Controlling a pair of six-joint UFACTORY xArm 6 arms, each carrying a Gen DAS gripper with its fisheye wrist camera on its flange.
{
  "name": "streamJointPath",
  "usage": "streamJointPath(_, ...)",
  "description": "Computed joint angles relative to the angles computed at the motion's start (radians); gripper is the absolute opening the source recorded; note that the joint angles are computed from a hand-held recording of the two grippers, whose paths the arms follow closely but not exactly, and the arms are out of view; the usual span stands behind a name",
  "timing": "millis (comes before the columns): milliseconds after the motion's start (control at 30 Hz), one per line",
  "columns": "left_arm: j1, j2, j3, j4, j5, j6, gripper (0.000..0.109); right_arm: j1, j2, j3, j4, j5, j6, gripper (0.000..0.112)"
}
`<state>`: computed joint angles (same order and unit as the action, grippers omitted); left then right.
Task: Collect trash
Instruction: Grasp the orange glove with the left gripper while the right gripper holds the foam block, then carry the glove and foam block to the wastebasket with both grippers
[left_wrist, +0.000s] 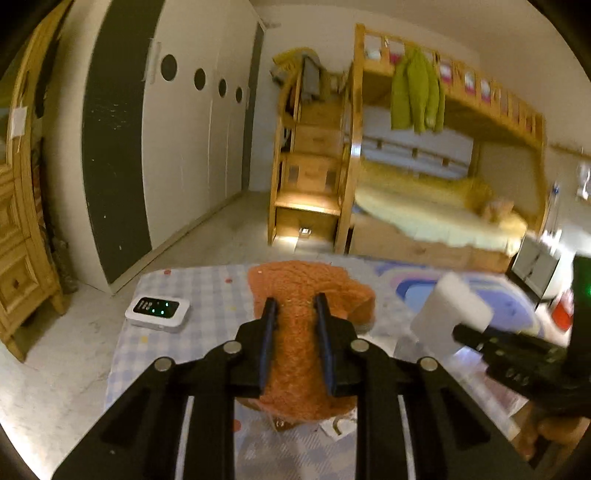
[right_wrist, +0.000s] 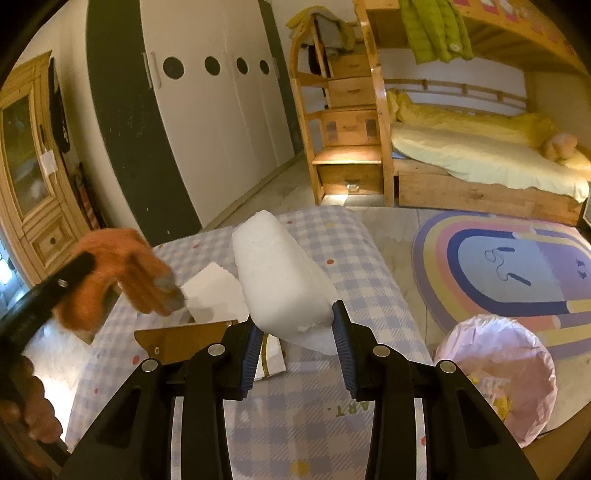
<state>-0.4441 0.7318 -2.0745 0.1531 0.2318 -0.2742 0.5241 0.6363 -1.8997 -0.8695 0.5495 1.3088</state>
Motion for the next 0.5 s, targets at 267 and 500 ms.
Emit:
streamJointPath(267,-0.044,0.091,-0.155,-0.214,0.111,0.188,0.02,-0.015,-0.064,0.086,-0.078,-0.018,0.121,0.038)
streamJointPath(500,-0.109,0.224,-0.374,-0.254,0.186,0.259,0.02,-0.04,-0.206,0.276,-0.17,-0.035,0.32,0.038)
